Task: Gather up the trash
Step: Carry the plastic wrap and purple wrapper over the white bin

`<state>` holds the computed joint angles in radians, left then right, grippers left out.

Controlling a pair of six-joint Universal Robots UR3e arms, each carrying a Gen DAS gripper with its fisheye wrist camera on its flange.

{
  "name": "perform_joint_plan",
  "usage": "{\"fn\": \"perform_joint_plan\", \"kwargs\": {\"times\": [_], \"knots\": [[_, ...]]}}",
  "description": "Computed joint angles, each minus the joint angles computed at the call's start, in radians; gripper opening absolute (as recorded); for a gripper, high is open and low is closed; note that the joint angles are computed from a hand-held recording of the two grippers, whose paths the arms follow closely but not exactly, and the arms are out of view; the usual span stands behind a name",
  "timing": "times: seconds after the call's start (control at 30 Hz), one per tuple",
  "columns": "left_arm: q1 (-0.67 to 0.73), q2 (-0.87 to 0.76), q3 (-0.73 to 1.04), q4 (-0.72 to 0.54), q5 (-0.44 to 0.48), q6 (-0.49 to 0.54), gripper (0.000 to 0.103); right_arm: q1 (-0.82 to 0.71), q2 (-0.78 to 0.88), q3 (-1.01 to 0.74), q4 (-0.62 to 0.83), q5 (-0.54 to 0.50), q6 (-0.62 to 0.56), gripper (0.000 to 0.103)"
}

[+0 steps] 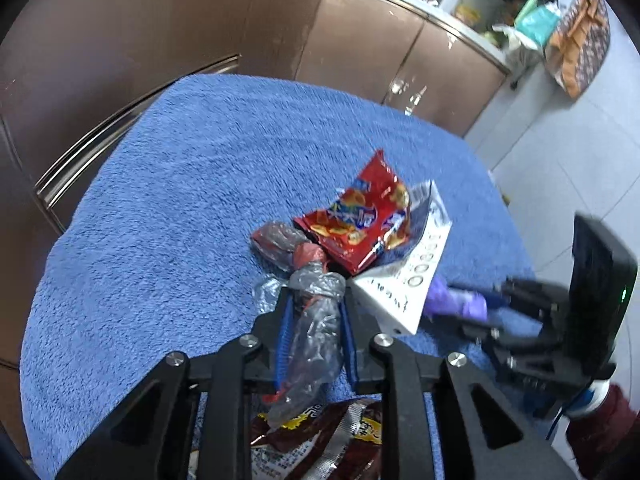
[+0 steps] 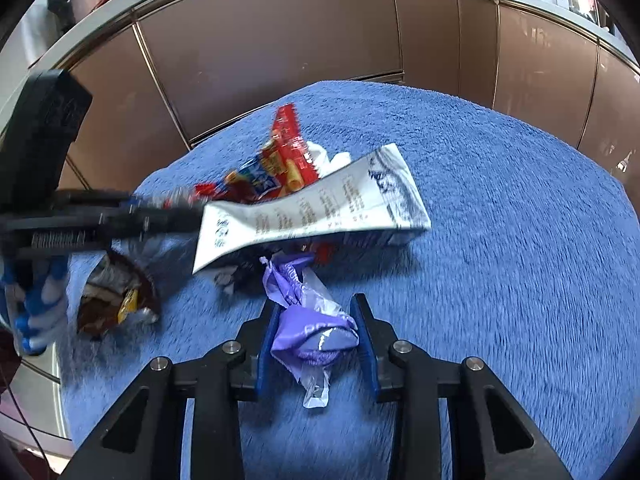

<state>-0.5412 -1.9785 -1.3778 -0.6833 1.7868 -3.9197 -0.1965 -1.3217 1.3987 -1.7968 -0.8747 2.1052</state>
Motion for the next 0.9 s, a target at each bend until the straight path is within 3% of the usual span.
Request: {"fn": "perform_joint_plan", "kwargs": {"times": [0.23,0.47,0.9], "knots": [[-0.046,0.075,-0.026,-0.024,0.082,-0.045,0.019,-0.112,-0.151,0.126,0.09,0.029,-0.09,0.032],[-0.127,0.083,0.07,-0.113,0.182,-0.089,0.018,-0.229,-0.246,0.161,0.176,0.066,-0.145,0.032],[-0.275,-0.024,0.372,-0.282,0.29,-0.084,0.018,-0.606,-0.41,0.133,0.556,0.174,-0.408,0.032]]}}
